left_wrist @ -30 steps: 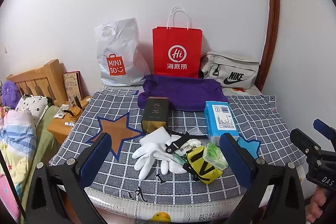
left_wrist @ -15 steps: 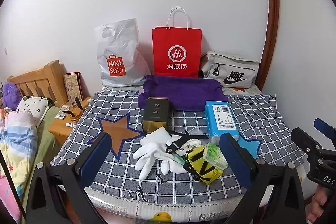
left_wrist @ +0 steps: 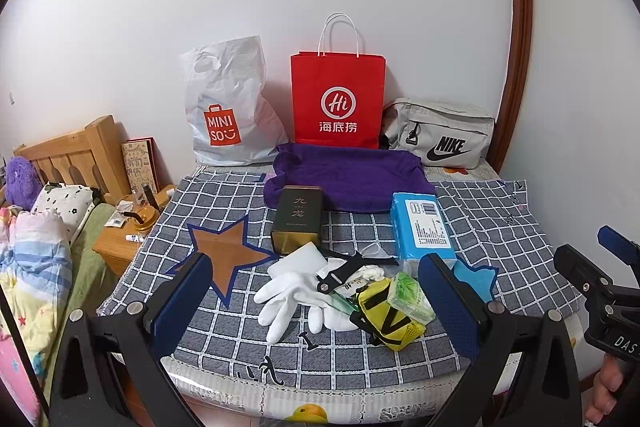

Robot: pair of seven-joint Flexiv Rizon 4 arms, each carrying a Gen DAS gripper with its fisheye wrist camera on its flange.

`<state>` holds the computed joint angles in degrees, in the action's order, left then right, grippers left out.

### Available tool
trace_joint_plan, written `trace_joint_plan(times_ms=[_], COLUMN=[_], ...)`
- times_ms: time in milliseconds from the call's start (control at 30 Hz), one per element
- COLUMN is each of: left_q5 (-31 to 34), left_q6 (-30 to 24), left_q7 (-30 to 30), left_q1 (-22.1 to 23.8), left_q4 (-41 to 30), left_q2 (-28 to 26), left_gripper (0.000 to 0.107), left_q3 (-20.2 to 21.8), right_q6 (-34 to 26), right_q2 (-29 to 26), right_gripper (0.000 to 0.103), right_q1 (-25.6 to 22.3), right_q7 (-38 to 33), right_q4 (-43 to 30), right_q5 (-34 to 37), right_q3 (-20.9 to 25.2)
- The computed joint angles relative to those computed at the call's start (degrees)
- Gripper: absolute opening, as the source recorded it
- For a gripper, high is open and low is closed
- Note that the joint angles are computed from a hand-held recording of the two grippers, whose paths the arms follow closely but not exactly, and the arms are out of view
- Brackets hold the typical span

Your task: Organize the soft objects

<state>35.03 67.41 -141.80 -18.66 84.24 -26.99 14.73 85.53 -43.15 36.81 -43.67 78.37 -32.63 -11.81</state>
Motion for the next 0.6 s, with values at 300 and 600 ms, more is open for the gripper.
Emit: trace_joint_plan(times_ms=[300,600], left_q5=[0.1,-0.6], left_q6=[-0.1,0.3], left_q7=[0.0,0.5], left_q1=[0.0,0.7], left_q4=[-0.1,0.4], left_q2=[0.0,0.1], left_gripper=[0.103,0.103], left_q3=[-0.1,-0.2], right_q6=[0.0,0.2], right_q2=[-0.1,-0.2], right_gripper=[0.103,0.103], right_q1=[0.0,0.1], right_q7=[0.0,-0.1], right_q4=[-0.2,-0.2], right_q5=[0.2,0.2], right_q3=[0.1,0.1])
